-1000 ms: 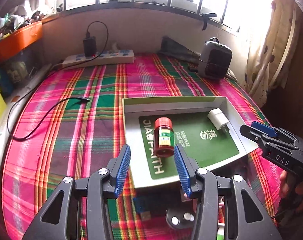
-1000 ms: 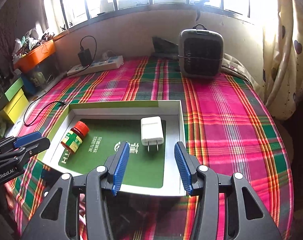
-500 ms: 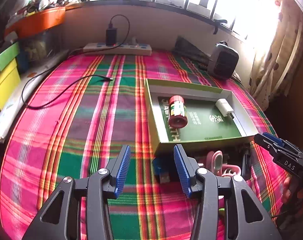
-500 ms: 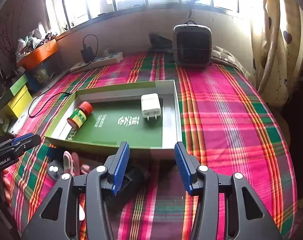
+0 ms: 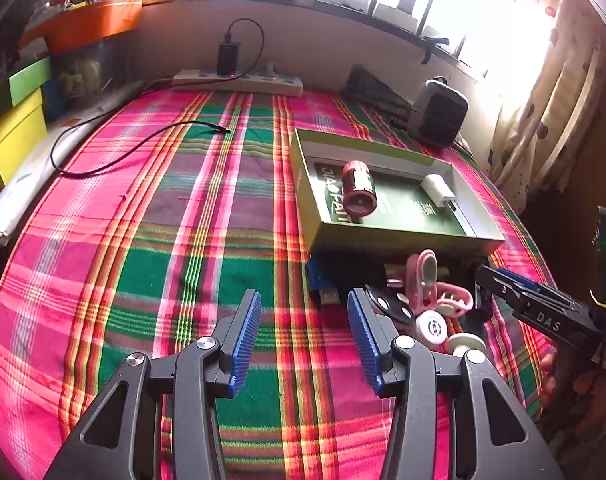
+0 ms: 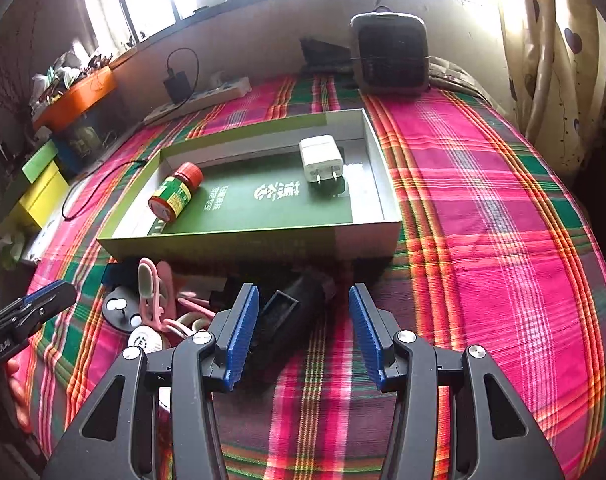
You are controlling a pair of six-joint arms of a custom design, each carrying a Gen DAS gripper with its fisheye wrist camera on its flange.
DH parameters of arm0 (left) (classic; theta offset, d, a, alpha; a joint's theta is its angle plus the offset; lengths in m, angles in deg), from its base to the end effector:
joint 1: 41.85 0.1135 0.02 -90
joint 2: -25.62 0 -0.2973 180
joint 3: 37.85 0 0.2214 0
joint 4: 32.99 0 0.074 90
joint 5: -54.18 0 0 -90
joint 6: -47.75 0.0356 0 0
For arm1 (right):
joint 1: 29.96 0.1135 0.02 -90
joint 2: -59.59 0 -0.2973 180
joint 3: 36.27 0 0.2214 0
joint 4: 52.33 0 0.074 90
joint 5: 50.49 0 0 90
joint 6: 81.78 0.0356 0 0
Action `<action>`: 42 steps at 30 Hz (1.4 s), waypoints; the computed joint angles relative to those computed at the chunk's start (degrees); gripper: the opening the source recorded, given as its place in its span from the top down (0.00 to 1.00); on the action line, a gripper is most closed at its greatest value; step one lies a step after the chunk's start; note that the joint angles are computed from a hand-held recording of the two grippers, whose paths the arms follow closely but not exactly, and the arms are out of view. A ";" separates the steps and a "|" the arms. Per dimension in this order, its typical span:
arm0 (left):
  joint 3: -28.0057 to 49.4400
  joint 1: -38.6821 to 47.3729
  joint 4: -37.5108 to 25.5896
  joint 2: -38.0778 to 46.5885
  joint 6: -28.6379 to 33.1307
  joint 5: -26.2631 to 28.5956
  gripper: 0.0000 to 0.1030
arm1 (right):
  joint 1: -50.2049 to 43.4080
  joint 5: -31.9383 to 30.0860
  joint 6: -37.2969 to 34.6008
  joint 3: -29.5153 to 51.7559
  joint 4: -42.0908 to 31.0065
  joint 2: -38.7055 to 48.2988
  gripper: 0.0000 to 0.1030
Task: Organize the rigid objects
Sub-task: 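Grasp the black flashlight device with the right tool while the left tool nears the spool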
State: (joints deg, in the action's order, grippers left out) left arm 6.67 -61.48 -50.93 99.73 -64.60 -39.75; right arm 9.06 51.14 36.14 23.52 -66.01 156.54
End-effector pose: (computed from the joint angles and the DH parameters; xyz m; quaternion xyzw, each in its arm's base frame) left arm 0.1940 -0.0666 0.2093 -0.0345 0.9310 -0.0998 0.3494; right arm 0.2385 0.1840 0.1905 -0.0569 0.9362 0.1042 0.3308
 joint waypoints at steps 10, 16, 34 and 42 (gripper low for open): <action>-1.84 -1.66 0.28 -1.72 -0.24 0.86 0.57 | 2.17 3.14 1.85 2.12 -2.16 2.57 0.51; -2.11 -3.01 0.01 -2.23 -0.86 0.75 0.57 | 3.80 6.56 1.04 3.01 -4.30 3.54 0.40; 0.13 -12.18 -0.45 0.30 -3.49 -0.85 0.57 | 1.99 8.58 1.21 -0.44 -4.09 1.46 0.49; 1.94 -16.95 -0.31 3.00 -4.22 -1.59 0.57 | 0.08 7.32 -0.88 -2.67 -2.60 -0.44 0.70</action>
